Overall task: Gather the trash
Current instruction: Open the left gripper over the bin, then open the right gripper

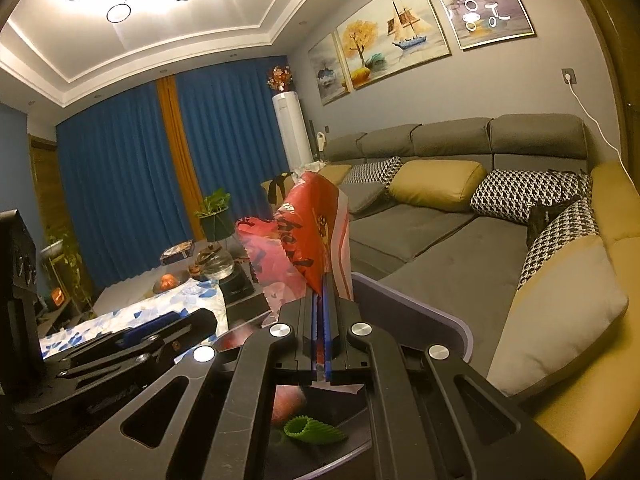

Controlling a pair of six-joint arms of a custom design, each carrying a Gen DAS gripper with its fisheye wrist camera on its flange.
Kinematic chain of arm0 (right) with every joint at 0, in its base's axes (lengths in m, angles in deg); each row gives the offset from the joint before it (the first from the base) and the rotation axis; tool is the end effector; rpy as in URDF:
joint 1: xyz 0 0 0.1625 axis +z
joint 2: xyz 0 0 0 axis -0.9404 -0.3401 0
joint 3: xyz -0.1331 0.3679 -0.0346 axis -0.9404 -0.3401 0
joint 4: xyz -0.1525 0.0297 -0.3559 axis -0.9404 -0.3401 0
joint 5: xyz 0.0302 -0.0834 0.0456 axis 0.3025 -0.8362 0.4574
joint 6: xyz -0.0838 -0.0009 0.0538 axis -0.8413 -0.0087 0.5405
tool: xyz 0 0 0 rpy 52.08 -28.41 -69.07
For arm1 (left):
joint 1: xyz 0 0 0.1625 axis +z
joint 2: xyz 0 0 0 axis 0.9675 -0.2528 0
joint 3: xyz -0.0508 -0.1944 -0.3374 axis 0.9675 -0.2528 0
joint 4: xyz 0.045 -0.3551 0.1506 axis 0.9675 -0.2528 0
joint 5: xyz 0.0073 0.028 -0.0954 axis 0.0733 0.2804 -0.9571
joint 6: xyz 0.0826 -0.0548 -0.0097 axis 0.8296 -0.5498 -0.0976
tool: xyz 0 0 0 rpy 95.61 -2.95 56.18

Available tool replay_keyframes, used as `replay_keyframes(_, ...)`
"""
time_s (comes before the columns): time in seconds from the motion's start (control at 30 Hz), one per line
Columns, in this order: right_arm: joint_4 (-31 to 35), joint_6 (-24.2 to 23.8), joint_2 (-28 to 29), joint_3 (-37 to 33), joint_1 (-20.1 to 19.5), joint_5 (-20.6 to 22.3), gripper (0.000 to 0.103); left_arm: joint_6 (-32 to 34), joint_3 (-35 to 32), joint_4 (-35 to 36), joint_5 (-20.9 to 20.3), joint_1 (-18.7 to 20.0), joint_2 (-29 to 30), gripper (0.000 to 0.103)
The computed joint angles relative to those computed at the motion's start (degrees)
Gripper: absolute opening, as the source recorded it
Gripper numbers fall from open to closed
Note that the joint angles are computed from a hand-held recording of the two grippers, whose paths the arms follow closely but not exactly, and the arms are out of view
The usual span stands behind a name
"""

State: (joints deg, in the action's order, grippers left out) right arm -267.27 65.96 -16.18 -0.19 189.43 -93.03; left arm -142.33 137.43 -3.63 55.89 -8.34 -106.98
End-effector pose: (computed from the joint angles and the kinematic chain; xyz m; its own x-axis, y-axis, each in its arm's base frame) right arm 0.3827 -0.5413 -0.0015 -0.8540 0.0855 0.5132 -0.4787 0.2572 -0.8394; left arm -0.0995 -0.6395 0.2760 -0.7611 0.4586 -0.4588 0.6472 0.4887 -0.5851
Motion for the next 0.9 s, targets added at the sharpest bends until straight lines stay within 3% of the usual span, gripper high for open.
replay_keyframes(0.07, 0.2, 0.6, -0.4, 0.6, -0.2, 0.3, 0.010, -0.9, 0.9, -1.1, -1.6, -0.1, -0.7, 0.067)
replay_keyframes(0.13, -0.3, 0.3, -0.5, 0.8, -0.3, 0.3, 0.038, -2.0, 2.4, -2.8, -2.7, 0.0, -2.0, 0.078)
replay_keyframes(0.17, -1.0, 0.2, -0.5, 0.9, -0.3, 0.4, 0.042, -2.2, 3.5, -3.8, -2.9, -0.1, -3.0, 0.080)
replay_keyframes(0.6, -5.5, -1.7, -1.3, 6.2, 2.9, 0.5, 0.074, 2.3, 27.2, -20.9, -12.4, -2.5, -23.0, 0.091)
replay_keyframes(0.9, -3.2, -0.7, 0.1, 9.1, 6.7, 1.6, 0.082, 3.9, 38.4, -26.0, -21.0, -1.3, -36.3, 0.091)
